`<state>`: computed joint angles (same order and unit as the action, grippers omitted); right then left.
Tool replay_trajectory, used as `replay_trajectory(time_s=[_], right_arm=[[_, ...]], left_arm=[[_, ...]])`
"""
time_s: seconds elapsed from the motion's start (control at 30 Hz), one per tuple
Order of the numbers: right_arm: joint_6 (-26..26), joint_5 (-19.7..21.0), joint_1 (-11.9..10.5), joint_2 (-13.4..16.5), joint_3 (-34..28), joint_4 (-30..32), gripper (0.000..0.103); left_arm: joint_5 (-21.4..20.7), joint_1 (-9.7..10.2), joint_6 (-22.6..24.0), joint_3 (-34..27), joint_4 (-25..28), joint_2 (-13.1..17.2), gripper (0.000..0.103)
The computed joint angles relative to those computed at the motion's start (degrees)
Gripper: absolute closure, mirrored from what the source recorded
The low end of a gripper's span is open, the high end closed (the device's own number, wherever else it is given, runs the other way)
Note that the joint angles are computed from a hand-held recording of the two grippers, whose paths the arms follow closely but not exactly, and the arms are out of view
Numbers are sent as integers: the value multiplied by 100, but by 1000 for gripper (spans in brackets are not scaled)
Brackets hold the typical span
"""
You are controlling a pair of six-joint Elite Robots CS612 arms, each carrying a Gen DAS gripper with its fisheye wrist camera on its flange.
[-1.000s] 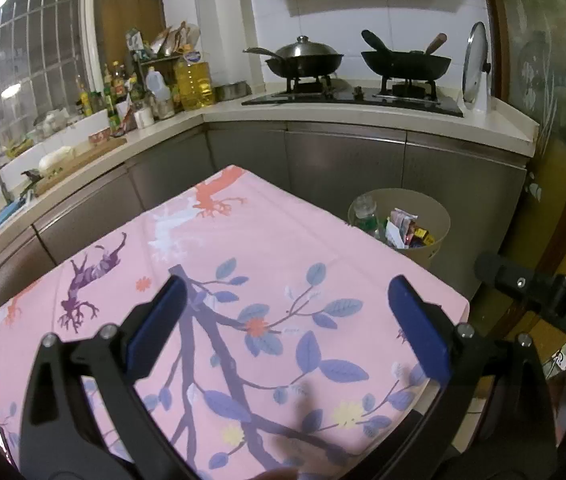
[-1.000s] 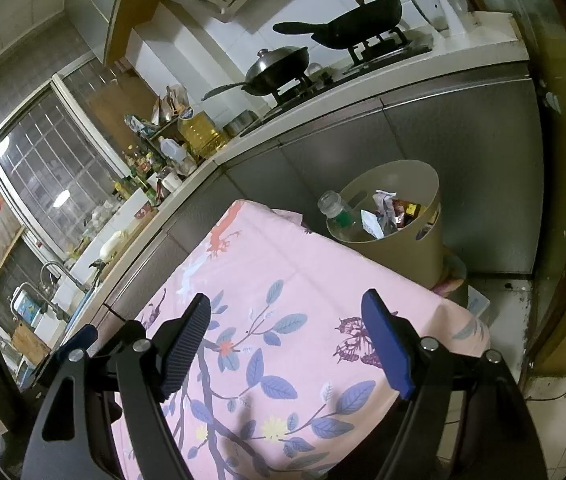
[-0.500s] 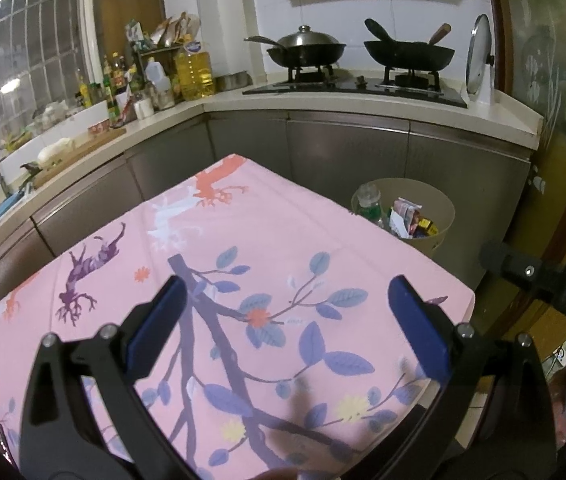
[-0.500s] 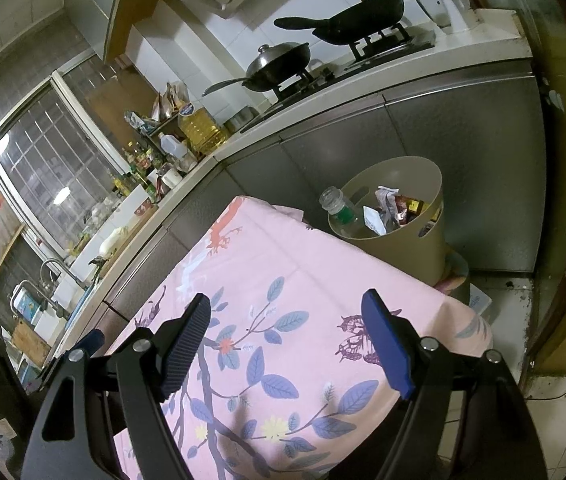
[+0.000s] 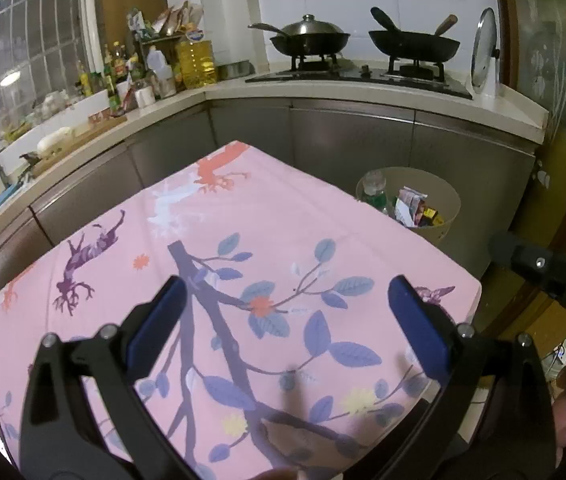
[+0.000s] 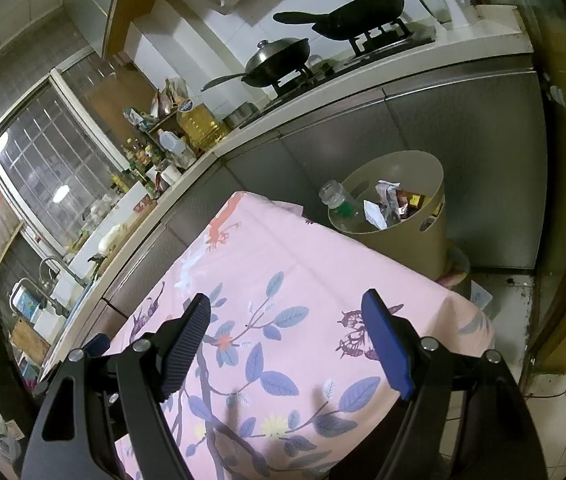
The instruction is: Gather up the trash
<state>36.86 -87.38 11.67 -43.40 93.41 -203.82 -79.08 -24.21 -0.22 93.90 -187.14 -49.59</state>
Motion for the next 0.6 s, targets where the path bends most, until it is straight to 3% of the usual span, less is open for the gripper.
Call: replay_trajectory(time_s=[0.6], right_arm=[[67, -54, 70, -5, 109, -11, 28]], left_arm=[[-27, 26, -71, -30, 63, 42, 6]])
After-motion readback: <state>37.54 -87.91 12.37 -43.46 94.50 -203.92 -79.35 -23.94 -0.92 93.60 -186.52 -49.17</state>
